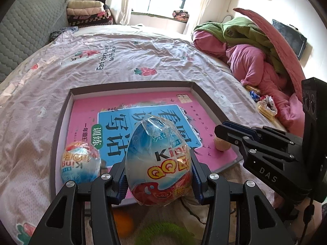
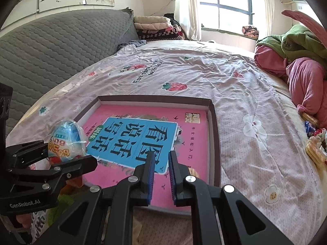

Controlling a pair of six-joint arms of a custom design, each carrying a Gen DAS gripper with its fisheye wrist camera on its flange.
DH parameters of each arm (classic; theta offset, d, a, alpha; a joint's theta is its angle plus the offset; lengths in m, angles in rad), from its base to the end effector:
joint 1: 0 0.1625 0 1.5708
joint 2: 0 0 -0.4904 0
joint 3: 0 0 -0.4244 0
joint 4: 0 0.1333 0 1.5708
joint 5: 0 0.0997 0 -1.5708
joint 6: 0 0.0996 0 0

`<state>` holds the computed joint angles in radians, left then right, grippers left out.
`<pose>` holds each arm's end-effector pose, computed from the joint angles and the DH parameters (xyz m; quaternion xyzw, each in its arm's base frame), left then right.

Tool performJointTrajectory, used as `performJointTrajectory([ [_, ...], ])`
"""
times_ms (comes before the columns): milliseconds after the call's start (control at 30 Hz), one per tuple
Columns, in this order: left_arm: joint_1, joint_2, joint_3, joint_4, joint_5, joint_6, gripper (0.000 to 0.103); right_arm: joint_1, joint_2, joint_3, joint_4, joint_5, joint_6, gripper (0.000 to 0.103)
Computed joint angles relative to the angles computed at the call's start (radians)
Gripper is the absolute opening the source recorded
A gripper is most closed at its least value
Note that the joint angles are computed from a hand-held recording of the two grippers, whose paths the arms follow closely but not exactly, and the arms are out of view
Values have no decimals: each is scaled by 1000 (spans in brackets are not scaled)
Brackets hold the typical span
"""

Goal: Organize objects
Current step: 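Carry the red egg over the gray tray with the left tool while the right tool moves alongside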

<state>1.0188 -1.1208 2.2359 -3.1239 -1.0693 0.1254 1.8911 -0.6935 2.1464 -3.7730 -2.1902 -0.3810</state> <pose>-0.1223 -0.5441 0.1862 0.2633 0.9098 -0.2570 0.1922 0.2465 -0.5033 0.0631 0.1997 -0.8707 0.3398 0.2941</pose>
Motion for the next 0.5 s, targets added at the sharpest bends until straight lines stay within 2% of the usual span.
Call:
performJointTrajectory([
  [500,21,42,-57,23,-6,20,52,-10,25,-52,34,17,-43,14],
])
